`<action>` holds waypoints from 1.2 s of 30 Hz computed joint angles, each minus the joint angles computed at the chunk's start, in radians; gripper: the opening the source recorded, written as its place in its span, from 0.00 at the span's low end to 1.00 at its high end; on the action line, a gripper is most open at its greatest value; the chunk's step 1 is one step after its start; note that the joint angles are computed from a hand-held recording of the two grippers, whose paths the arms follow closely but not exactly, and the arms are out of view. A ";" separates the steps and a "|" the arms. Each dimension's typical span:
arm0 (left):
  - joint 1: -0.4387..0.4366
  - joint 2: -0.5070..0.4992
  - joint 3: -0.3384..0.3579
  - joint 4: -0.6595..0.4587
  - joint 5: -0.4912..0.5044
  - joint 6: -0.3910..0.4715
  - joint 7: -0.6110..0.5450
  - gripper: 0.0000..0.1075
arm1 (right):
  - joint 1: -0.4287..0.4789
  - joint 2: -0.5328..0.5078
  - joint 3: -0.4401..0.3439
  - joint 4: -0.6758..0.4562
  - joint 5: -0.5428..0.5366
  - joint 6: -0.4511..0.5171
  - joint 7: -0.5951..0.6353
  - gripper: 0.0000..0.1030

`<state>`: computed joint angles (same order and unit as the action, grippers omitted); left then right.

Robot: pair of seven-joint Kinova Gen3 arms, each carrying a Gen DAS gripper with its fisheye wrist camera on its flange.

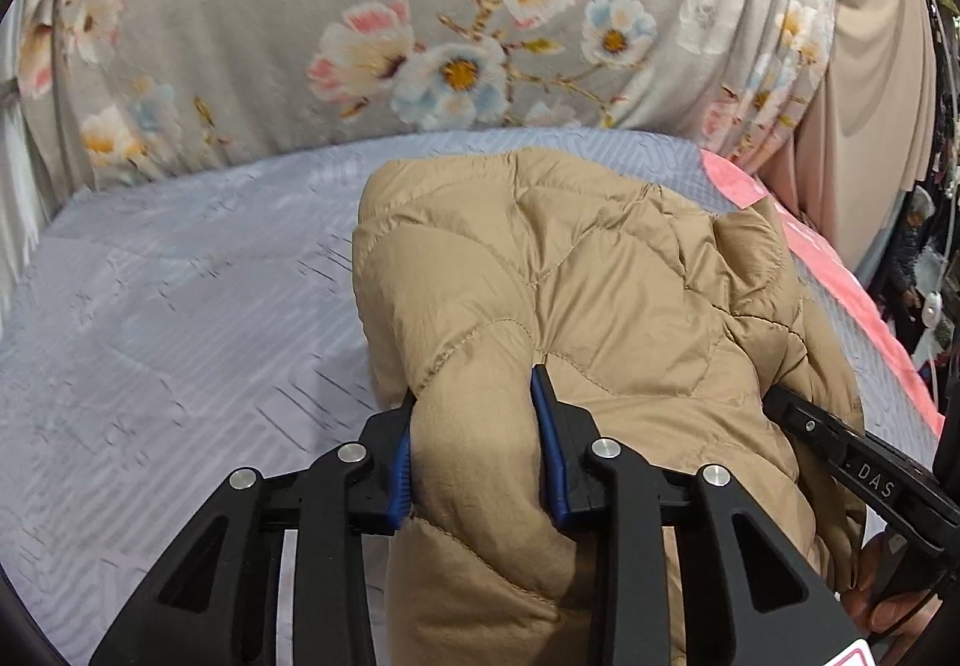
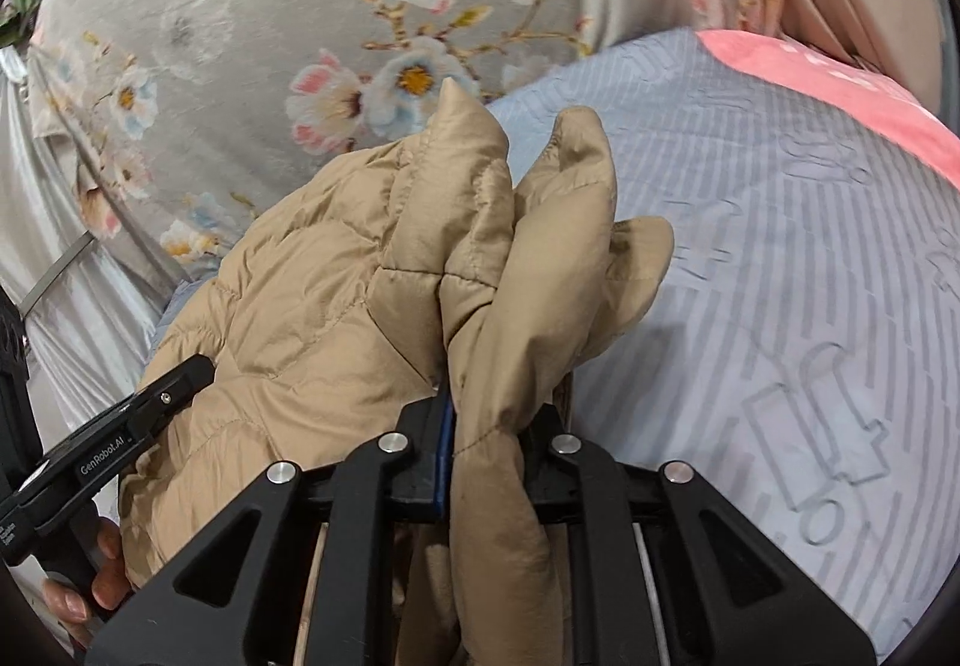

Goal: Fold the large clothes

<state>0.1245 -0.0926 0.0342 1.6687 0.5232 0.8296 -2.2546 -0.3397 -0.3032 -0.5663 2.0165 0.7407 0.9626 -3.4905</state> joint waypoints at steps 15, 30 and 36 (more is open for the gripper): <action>-0.228 0.163 0.028 -0.166 0.045 -0.048 -0.121 0.03 | -0.127 0.361 0.107 -0.243 0.333 -0.088 -0.084 0.12; -0.209 0.237 -0.067 -0.169 -0.190 0.001 0.121 0.01 | -0.206 0.582 0.299 -0.372 0.173 -0.182 0.032 0.14; -0.172 0.328 -0.073 -0.218 -0.314 0.057 0.257 0.00 | -0.220 0.630 0.343 -0.468 0.055 -0.149 0.212 0.16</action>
